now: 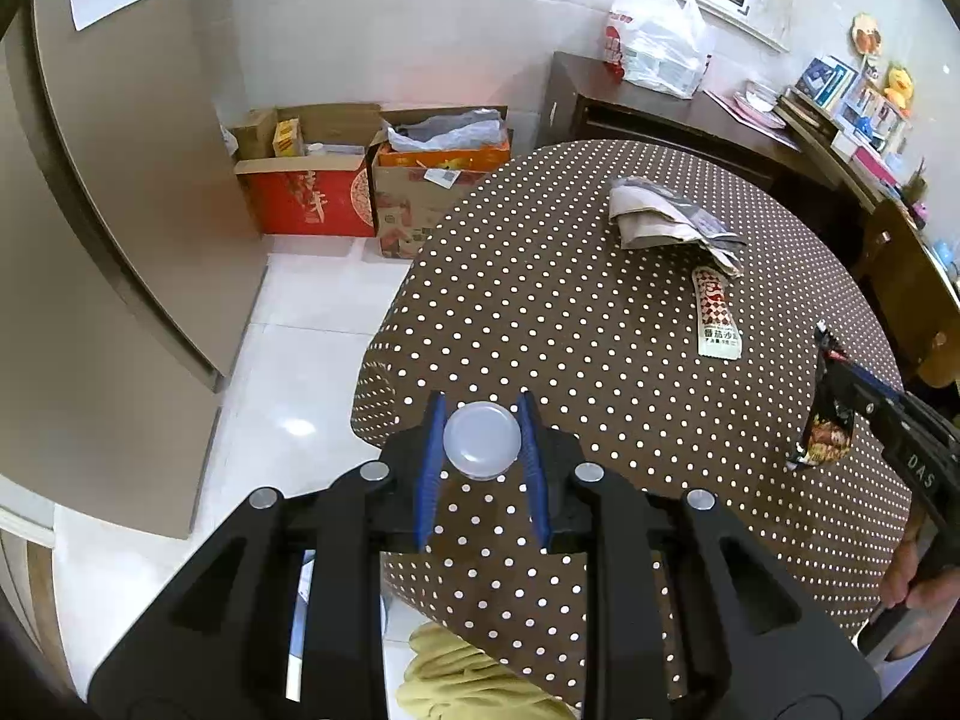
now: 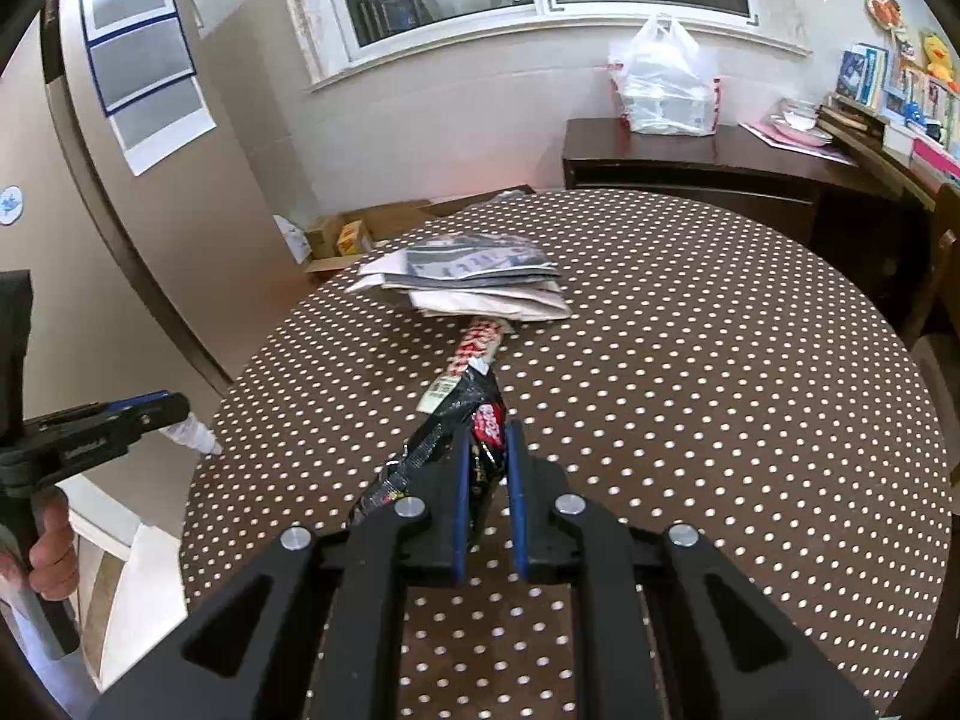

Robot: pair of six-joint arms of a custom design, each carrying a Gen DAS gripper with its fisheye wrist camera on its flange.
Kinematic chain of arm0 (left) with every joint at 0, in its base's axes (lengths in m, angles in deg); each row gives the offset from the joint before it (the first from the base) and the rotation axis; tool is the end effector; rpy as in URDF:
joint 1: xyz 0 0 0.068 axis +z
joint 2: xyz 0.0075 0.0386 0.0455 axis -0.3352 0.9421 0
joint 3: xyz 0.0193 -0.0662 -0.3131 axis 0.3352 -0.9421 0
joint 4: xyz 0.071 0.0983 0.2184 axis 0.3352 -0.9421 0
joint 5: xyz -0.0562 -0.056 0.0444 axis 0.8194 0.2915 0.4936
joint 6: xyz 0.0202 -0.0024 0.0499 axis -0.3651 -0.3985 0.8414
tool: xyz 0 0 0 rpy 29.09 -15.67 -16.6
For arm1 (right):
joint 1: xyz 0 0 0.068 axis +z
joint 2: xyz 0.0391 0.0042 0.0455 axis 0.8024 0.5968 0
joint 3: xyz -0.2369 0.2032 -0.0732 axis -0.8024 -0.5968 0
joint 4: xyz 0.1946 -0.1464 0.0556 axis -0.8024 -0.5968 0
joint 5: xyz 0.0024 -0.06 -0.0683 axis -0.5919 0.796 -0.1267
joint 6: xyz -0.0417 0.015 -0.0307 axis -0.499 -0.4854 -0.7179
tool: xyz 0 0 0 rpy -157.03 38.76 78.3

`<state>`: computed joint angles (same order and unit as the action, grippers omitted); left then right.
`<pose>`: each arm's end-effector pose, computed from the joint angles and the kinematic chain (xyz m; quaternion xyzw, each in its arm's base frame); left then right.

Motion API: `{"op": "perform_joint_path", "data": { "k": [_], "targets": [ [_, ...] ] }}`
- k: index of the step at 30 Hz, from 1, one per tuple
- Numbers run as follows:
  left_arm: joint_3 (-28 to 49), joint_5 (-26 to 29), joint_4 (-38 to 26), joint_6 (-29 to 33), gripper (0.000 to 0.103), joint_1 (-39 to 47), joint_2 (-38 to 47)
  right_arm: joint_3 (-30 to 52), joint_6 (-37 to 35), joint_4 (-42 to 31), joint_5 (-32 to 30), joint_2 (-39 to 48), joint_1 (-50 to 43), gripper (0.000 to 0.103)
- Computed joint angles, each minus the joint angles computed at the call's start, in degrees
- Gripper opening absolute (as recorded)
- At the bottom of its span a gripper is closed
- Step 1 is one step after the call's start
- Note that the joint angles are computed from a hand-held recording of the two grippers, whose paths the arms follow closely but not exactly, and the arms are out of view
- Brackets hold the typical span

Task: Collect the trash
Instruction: 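Carry the bottle and packet with both tools over the bin, then open both tools to drop the bottle and packet into the bin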

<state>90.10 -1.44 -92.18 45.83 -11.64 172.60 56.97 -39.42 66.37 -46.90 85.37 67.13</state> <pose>0.2738 0.0299 0.2649 0.0502 0.9469 -0.0624 0.3113 0.2250 0.0572 0.2717 -0.0077 0.9227 0.1184 0.3668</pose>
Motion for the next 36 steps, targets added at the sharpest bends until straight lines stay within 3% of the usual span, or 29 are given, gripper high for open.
{"op": "perform_joint_path", "data": {
  "k": [6,15,19,30,31,32,33,36],
  "targets": [
    [-2.2,0.3,0.0,1.8,0.024,4.1,-3.8,1.5,0.7,0.6,0.2,0.2,6.7,0.011],
    [-6.3,4.2,-1.6,9.7,0.024,19.4,-7.5,6.2,5.4,5.3,1.0,8.4,23.4,0.011],
    [-7.8,5.6,-1.6,15.0,0.024,27.7,-5.0,9.7,7.5,7.1,1.7,14.9,31.0,0.011],
    [-10.7,1.4,3.1,23.0,0.025,41.8,8.3,19.7,10.5,5.5,4.7,31.9,43.4,0.011],
    [-10.6,0.6,4.0,22.9,0.031,42.2,9.9,20.9,10.5,4.9,4.7,33.7,43.9,0.011],
    [-10.6,-1.0,5.5,22.7,0.052,42.8,11.6,21.3,10.7,4.8,4.7,34.7,44.3,0.011],
    [-10.9,-2.1,7.8,22.5,0.059,43.5,13.2,22.2,11.3,4.4,5.2,36.3,45.1,0.011],
    [-10.8,-2.5,9.4,23.8,0.06,46.2,16.3,24.6,11.7,3.4,5.3,39.9,45.5,0.011]
  ]
}}
